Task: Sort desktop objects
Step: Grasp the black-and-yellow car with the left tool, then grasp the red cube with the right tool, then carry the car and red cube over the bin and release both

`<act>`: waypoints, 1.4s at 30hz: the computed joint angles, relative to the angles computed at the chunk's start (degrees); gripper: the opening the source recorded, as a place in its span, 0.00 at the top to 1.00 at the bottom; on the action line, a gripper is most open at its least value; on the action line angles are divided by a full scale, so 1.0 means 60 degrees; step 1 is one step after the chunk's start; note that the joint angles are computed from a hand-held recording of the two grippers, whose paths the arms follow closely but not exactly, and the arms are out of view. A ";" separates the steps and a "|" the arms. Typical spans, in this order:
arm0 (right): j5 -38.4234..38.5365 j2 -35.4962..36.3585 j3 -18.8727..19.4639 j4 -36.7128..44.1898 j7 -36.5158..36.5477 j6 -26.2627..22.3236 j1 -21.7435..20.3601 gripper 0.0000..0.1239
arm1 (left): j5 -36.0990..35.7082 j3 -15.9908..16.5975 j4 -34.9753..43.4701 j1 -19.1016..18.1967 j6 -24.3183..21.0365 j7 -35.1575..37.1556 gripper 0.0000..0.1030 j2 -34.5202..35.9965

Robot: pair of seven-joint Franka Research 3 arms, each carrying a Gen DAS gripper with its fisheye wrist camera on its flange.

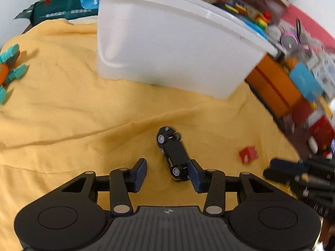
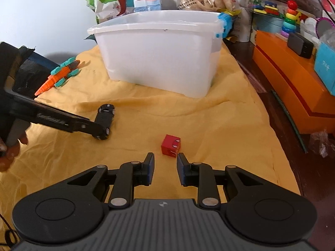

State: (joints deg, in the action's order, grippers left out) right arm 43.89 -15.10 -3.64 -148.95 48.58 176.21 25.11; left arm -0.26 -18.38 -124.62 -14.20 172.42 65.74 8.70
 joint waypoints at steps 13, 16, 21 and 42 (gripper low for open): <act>0.0099 0.0133 -0.0035 0.0069 -0.0035 0.0079 -0.0022 0.78 | 0.6593 0.0874 0.1946 -0.1694 -0.1899 -0.1095 0.69 0.0765; 0.0228 0.0185 -0.0119 0.0087 -0.0148 0.0165 0.0053 0.73 | 0.7019 0.1139 0.1886 -0.1869 -0.1958 -0.2012 0.68 0.0665; 0.1365 0.0407 -0.0639 0.0346 -0.1212 0.0129 0.0683 0.68 | 0.6569 0.1119 0.2317 -0.1776 -0.2597 -0.3173 0.62 0.0881; 0.3309 0.1309 0.0605 0.1281 -0.3327 0.0416 -0.0393 0.79 | 0.5893 0.1002 0.2802 -0.1663 -0.2853 -0.2524 0.67 0.0850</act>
